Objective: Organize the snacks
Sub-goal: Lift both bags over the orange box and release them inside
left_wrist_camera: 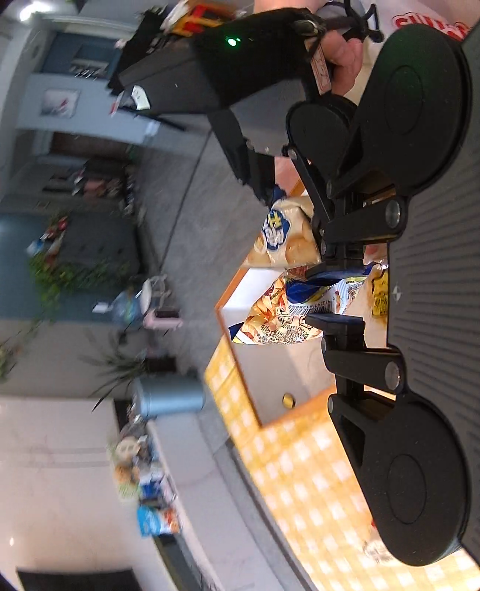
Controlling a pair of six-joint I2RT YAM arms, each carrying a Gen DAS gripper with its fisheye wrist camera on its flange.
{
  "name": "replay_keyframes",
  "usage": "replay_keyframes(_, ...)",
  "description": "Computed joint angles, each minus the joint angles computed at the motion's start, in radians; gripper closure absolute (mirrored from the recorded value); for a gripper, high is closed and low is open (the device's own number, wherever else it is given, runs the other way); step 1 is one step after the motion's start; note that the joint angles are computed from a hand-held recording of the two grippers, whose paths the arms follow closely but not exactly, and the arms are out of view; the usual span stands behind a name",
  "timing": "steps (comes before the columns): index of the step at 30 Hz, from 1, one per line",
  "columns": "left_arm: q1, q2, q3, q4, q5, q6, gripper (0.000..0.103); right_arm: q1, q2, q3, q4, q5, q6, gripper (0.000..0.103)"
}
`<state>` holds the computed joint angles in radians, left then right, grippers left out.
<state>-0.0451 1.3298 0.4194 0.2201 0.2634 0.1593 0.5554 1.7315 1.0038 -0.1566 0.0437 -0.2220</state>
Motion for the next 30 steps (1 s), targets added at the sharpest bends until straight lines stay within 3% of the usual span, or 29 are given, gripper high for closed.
replay_keyframes(13, -0.044, 0.370, 0.248, -0.094, -0.061, 0.169, 0.083, -0.030, 0.224, 0.180, -0.097, 0.007, -0.106, 0.063)
replay_keyframes(22, -0.026, 0.500, 0.358, -0.180, -0.083, 0.232, 0.083, -0.037, 0.375, 0.335, -0.168, -0.023, -0.141, 0.062)
replay_keyframes(30, -0.039, 0.542, 0.386, -0.203, -0.134, 0.239, 0.083, -0.023, 0.435, 0.380, -0.173, -0.029, -0.180, 0.062)
